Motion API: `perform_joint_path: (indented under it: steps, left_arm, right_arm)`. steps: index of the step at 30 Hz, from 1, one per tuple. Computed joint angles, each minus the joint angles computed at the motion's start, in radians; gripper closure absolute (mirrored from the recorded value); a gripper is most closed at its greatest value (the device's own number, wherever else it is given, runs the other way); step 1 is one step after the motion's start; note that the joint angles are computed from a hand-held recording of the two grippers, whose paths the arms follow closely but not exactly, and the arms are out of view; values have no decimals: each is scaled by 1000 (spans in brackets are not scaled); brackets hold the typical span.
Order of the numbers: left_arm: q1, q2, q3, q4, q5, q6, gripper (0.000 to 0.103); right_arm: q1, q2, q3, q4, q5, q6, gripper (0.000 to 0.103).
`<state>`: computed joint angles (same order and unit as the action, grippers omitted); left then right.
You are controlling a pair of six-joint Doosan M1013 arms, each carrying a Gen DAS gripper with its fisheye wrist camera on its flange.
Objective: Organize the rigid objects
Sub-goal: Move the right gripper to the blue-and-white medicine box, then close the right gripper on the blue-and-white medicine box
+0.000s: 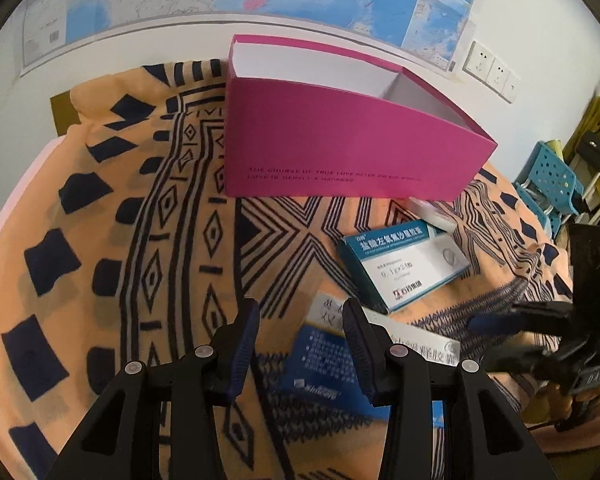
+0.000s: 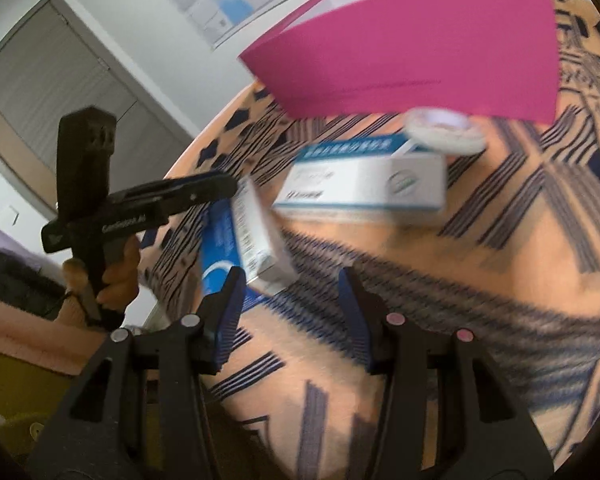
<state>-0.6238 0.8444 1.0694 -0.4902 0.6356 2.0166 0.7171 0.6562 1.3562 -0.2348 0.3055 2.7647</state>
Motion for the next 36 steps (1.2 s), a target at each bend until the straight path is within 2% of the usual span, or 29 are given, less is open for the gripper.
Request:
perform_joint_path:
  steps: [7,10,14,19,27,36]
  left_arm:
    - [8,-7,17,-40,22,26,59]
    - [13,-8,21,-73,36,56,59]
    - [23,1,14,-168,101,117,59]
    - [20,-5,30,-196,108,144,56]
    - [29,-2,30,-287,177,179,53]
    - [19,-40,66,-326,126,261,52]
  right_arm:
    - [0,16,-17,181,-29,-180,53]
    - [-3,22,-22,258,-34,-256,63]
    - [-6,27,-24,294,-51,-284,66]
    - [-4,22,-14,180,-57,-154,66]
    - [4,4,7,-79,-55,118,66]
    - [10,-13,14,-278,-40,290,66]
